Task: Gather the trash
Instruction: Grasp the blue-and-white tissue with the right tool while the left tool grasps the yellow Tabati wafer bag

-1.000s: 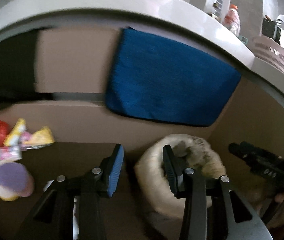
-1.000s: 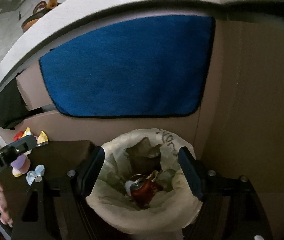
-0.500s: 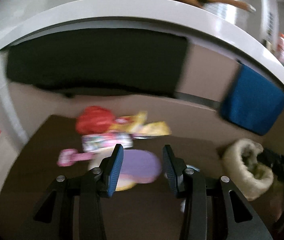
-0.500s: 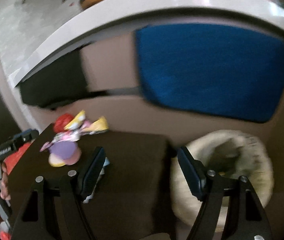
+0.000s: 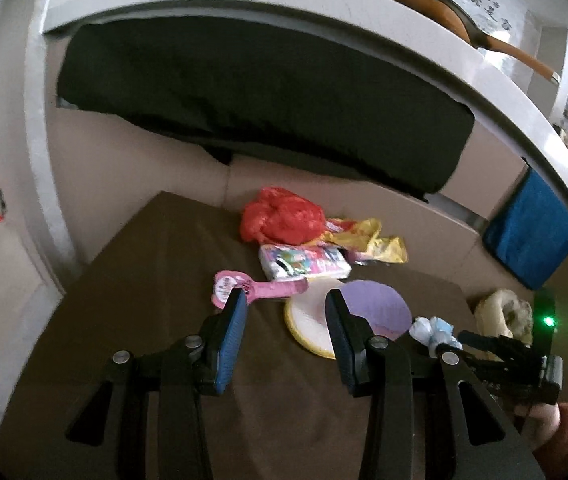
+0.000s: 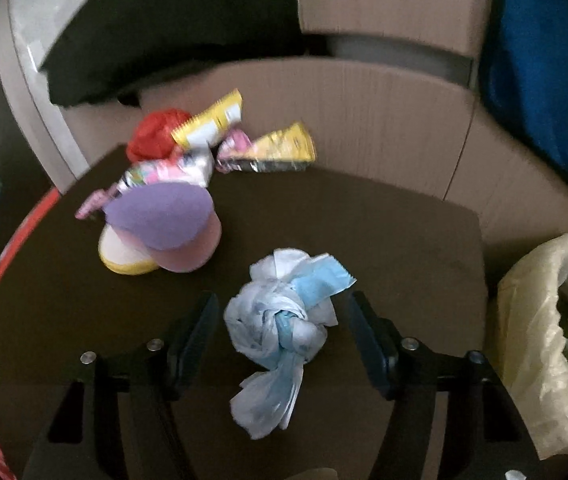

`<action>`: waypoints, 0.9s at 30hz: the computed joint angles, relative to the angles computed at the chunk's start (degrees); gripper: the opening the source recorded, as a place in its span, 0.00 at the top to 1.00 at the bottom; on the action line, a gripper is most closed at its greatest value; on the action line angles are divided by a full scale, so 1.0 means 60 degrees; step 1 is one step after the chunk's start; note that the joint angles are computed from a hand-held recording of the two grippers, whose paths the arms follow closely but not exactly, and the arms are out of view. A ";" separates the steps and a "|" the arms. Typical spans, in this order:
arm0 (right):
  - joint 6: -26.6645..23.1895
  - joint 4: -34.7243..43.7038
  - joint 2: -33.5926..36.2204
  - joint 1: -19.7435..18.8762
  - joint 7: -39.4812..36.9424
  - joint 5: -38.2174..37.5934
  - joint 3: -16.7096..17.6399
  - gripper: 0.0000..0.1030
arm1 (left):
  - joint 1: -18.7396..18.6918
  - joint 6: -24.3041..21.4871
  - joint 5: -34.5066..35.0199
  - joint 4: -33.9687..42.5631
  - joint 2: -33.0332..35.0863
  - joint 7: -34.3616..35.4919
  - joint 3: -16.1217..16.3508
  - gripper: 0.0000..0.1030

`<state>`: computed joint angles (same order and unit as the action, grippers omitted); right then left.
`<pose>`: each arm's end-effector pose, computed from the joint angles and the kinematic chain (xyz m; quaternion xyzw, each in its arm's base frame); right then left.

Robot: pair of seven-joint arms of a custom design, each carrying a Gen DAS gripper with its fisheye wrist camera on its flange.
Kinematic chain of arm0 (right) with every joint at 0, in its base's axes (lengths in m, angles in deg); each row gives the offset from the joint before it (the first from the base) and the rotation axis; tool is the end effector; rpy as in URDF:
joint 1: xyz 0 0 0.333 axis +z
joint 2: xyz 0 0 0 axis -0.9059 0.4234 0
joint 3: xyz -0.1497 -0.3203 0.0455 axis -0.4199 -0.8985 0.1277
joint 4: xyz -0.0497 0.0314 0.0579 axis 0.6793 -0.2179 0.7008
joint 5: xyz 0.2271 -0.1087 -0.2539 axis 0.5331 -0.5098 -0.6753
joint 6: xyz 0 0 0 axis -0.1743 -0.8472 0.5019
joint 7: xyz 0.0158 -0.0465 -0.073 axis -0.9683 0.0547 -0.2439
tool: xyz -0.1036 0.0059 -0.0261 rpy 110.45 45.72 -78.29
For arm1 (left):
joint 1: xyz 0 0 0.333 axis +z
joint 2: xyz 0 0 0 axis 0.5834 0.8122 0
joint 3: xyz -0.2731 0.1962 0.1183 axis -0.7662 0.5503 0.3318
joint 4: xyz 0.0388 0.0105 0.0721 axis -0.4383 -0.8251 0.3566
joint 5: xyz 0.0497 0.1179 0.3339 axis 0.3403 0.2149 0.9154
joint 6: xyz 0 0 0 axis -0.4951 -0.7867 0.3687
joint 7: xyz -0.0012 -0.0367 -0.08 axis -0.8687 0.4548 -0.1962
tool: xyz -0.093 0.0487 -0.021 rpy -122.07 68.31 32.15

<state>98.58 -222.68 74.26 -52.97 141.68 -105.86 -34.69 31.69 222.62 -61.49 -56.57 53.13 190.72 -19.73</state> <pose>0.4136 0.2143 0.4686 -0.6481 0.6889 -0.1983 0.2571 0.4390 0.0212 0.5415 -0.5829 0.6777 -0.4261 0.1394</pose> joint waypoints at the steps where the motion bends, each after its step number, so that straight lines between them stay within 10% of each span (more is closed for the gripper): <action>1: 0.0154 -0.0085 0.0031 0.0128 -0.0402 0.0396 -0.0155 0.40 | -0.0075 -0.0216 -0.0150 0.0082 0.0080 0.0082 0.0062 0.59; 5: 0.0713 -0.0403 -0.0269 -0.0210 -0.0659 0.0163 0.0010 0.68 | -0.0348 -0.0314 -0.1045 0.0515 0.0551 0.0586 -0.0319 0.59; 11: 0.1357 -0.0698 -0.1156 -0.1895 0.1186 -0.1764 0.1002 0.71 | -0.1184 0.2471 -0.3416 0.1692 0.1930 0.3646 -0.1759 0.59; 14: 0.1904 -0.0875 -0.1291 -0.2608 0.1682 -0.1980 0.1234 0.71 | -0.1303 0.3152 -0.1378 0.2229 0.2878 0.2429 -0.2202 0.59; 18: 0.2258 -0.1141 -0.1352 -0.2963 0.1192 -0.1470 0.1274 0.71 | -0.1538 0.3718 0.3646 0.2542 0.3892 -0.2024 -0.1928 0.61; 20: 0.2446 -0.1257 -0.1323 -0.3053 0.0940 -0.1166 0.1262 0.71 | -0.1898 0.3415 0.5703 0.2786 0.4221 -0.3847 -0.1299 0.84; 27: 0.2684 -0.1506 -0.1343 -0.3179 0.0210 -0.0126 0.1419 0.71 | -0.0480 0.2890 0.3967 0.2454 0.3463 -0.2447 -0.2631 0.98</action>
